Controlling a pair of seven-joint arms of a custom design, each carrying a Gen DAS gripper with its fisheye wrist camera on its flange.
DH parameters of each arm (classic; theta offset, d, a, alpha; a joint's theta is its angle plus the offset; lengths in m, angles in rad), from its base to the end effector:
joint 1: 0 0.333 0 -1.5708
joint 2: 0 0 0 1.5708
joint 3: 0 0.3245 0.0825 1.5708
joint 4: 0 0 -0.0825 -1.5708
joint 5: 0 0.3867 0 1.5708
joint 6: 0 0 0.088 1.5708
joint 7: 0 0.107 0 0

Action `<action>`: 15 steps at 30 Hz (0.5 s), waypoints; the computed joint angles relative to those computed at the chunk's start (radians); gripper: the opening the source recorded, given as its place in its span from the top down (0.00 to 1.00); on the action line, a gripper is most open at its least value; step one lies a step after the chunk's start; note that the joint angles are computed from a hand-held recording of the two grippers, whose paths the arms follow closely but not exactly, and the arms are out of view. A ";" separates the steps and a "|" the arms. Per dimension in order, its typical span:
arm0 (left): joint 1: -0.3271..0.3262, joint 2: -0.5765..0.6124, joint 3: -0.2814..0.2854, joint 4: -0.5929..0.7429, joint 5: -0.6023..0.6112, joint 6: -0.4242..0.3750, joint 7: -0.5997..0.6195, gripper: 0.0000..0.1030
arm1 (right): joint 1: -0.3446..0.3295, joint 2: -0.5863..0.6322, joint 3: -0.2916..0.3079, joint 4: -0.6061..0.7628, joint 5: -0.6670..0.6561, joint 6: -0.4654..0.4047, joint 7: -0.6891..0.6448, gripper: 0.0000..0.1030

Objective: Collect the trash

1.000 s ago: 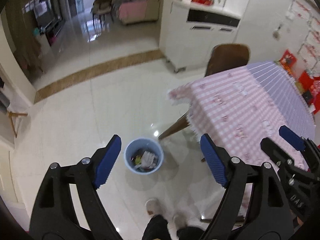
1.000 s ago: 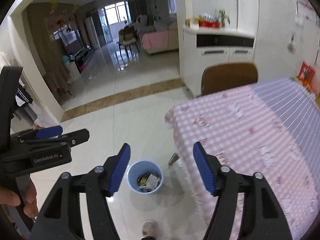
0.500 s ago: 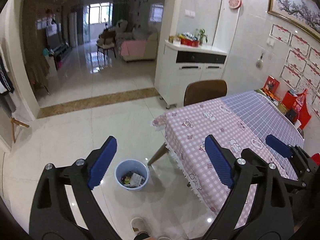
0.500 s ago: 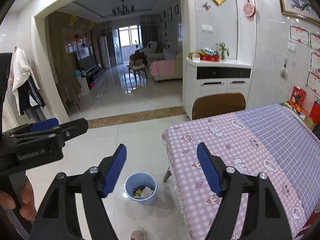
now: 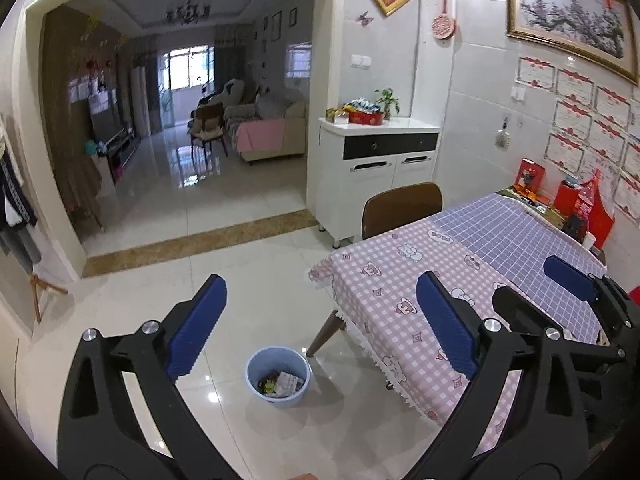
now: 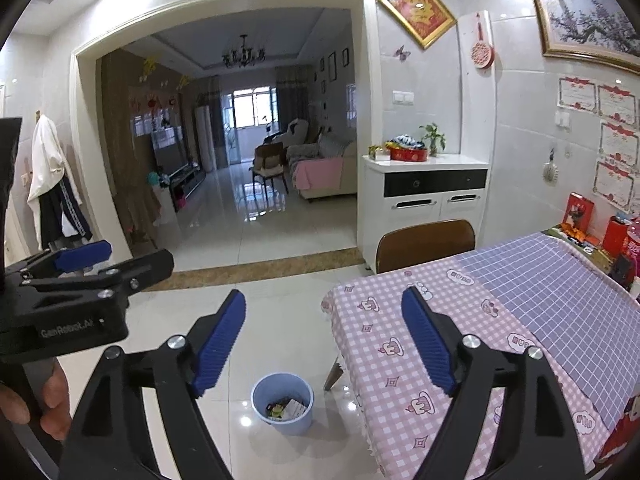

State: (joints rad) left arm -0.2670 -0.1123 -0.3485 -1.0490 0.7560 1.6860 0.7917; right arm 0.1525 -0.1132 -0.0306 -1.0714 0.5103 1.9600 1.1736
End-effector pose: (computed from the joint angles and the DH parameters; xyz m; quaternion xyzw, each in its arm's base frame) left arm 0.3792 -0.2157 0.9621 -0.7119 0.4887 -0.3044 0.4022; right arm 0.4401 0.0840 0.9780 -0.7475 0.4021 -0.2183 0.4816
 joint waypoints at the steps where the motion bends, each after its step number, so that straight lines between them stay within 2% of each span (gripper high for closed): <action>1: 0.001 -0.007 0.001 -0.004 0.008 0.006 0.008 0.08 | 0.000 -0.004 0.003 0.000 -0.005 -0.001 0.013 0.23; 6: 0.019 -0.040 -0.001 -0.033 0.007 0.036 0.032 0.08 | 0.010 -0.029 0.017 -0.021 -0.042 0.019 0.049 0.23; 15: 0.073 -0.117 0.006 -0.119 -0.064 0.095 0.055 0.08 | 0.030 -0.056 0.029 -0.044 -0.090 0.036 0.093 0.22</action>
